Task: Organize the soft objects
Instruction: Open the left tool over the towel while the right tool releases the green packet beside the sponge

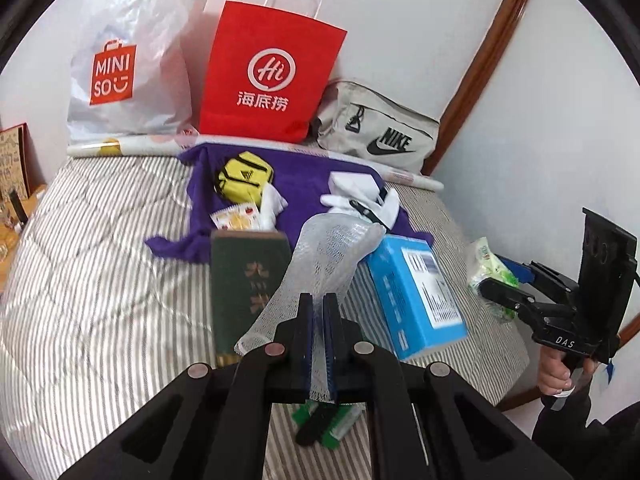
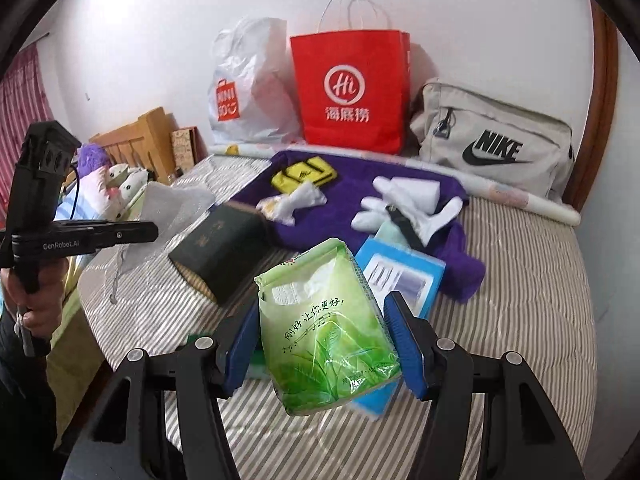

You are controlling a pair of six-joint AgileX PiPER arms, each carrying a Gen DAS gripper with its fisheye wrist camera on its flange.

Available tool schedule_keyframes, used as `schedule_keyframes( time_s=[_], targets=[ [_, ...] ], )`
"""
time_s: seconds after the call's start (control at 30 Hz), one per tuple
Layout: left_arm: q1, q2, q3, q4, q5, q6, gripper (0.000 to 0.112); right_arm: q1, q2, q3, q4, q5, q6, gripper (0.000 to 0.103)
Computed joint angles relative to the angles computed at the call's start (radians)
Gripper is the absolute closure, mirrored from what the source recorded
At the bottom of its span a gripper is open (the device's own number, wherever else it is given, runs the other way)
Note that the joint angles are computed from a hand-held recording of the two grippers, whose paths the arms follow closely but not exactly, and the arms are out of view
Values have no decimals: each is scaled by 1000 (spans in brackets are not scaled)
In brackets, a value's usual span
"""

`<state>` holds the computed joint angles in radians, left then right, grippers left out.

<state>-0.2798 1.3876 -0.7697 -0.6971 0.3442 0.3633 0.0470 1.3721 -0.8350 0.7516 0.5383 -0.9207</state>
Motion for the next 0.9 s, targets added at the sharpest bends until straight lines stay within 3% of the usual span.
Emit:
schedule_keyframes(
  time_s=[0.1,0.4,0.9],
  targets=[
    [19,51,-70,67,17,-56,106,11,46,-59,-28,-18,45,42],
    [98,236,-272,63,72,-32,106,28,238,-272,-111,-30,158,42],
    [143,547,-632,163,185,-119,106,57,567,-641,-173,71,252,42]
  ],
)
